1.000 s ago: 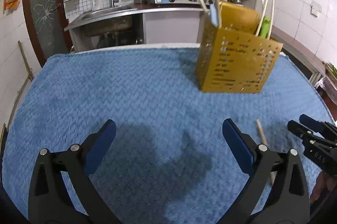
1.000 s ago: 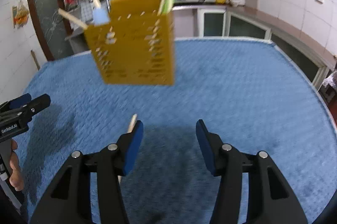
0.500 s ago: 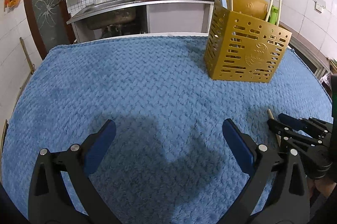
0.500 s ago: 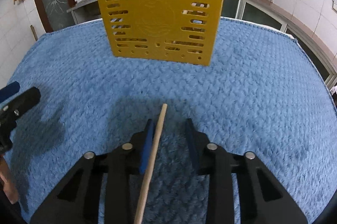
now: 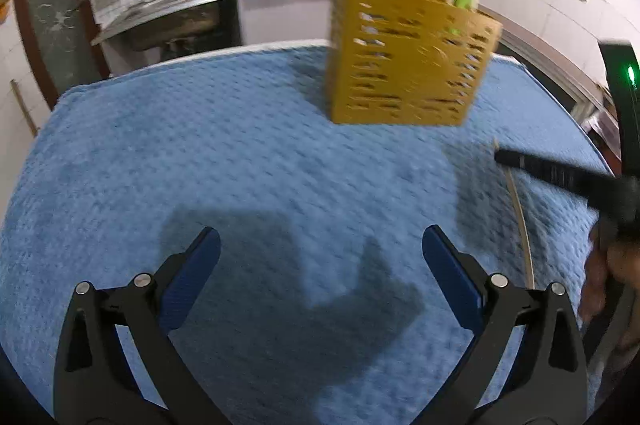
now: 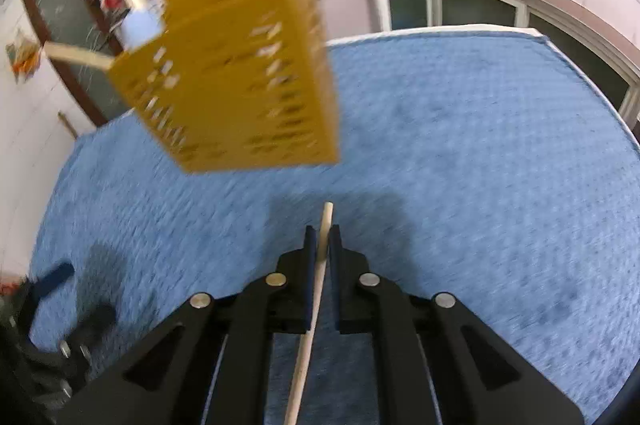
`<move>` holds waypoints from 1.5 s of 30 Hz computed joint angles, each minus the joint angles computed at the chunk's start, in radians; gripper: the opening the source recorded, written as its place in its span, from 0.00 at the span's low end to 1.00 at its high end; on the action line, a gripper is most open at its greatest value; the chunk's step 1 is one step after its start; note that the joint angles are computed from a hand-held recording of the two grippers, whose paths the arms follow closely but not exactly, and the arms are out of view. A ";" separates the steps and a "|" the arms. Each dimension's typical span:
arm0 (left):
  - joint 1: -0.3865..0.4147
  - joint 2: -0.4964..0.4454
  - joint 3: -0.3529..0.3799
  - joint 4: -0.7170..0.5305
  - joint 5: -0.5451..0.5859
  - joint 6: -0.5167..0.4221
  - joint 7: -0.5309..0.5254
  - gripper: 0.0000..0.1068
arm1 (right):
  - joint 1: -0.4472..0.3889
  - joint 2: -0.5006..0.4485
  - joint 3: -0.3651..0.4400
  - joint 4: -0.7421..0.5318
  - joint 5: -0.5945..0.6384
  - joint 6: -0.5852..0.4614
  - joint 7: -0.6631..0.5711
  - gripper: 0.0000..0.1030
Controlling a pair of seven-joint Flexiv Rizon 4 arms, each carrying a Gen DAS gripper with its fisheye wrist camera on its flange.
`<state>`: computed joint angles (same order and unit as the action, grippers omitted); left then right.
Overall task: Organize utensils
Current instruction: 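Lower the right tool onto a wooden chopstick on the cloth and close it, then lift the chopstick with the right tool while the left tool grasps the dark-handled metal spoon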
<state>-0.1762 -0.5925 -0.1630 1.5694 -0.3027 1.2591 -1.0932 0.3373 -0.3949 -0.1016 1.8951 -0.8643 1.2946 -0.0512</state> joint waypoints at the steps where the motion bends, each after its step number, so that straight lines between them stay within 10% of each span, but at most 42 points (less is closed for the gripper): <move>1: 0.000 0.004 -0.007 0.002 -0.001 -0.016 0.006 0.91 | -0.003 0.010 -0.005 0.006 -0.004 -0.007 0.001 0.06; 22: -0.026 0.082 -0.074 0.126 -0.104 -0.076 0.167 0.91 | -0.156 0.148 0.027 0.152 -0.045 0.054 0.015 0.06; 32: -0.003 0.097 -0.093 0.150 -0.162 -0.068 0.207 0.91 | -0.131 0.163 0.128 0.058 0.151 -0.220 -0.341 0.06; 45: -0.007 0.165 -0.143 0.245 -0.230 -0.035 0.354 0.91 | -0.147 0.273 0.168 0.213 0.168 -0.272 -0.399 0.06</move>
<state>-0.1835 -0.4277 -0.3056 1.8140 -0.5328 1.2242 -0.7387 0.1908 -0.1215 0.0661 2.1085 -0.6965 1.0229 -0.4502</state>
